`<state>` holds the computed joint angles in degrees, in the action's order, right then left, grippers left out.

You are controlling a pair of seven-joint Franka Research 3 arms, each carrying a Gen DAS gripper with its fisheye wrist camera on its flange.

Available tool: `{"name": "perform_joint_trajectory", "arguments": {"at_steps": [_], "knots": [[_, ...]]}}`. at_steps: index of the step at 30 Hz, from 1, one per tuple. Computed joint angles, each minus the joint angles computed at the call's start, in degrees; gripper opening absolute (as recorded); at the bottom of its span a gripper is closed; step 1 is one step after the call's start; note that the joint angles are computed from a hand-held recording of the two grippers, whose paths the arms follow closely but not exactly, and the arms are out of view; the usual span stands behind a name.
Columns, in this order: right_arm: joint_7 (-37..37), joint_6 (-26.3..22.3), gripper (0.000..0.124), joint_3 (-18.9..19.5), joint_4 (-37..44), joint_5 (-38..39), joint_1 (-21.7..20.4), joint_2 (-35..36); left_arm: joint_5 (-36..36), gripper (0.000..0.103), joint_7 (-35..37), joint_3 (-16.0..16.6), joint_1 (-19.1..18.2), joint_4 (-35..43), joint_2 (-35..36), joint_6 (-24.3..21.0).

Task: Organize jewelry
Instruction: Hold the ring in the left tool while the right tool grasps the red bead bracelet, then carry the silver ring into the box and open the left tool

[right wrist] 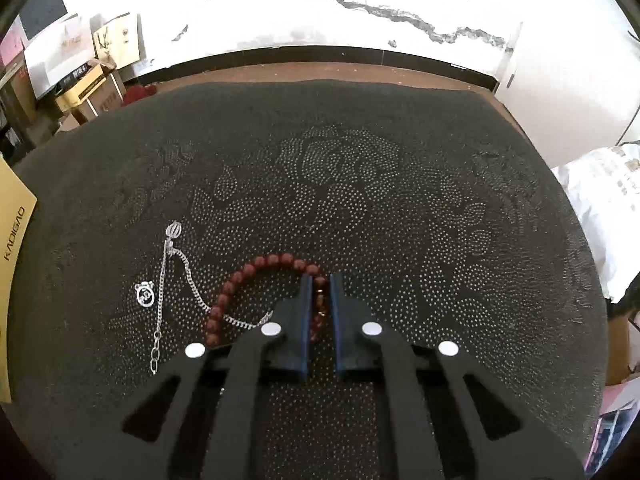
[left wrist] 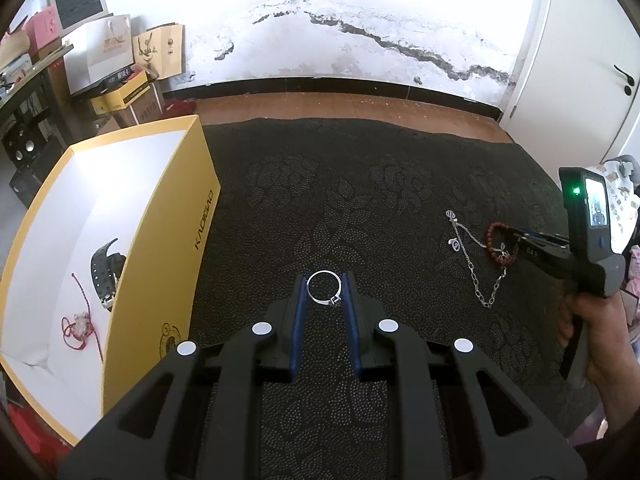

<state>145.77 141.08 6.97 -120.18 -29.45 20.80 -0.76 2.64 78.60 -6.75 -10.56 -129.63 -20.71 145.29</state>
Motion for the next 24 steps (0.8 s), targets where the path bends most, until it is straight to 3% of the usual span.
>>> {"name": "perform_joint_trajectory", "arguments": {"at_steps": [13, 24], "knots": [[1.08, 2.74, 0.009, 4.01, 1.07, -1.05, -1.41, -8.03, 0.88, 0.018, -0.67, 0.54, 0.70, 0.52, -1.88, 0.12], [-0.48, 1.93, 0.009, 7.14, 14.36, -1.49, 3.80, -2.12, 1.35, 0.018, -2.04, 3.45, 4.89, 2.12, -6.17, -0.68]]}}
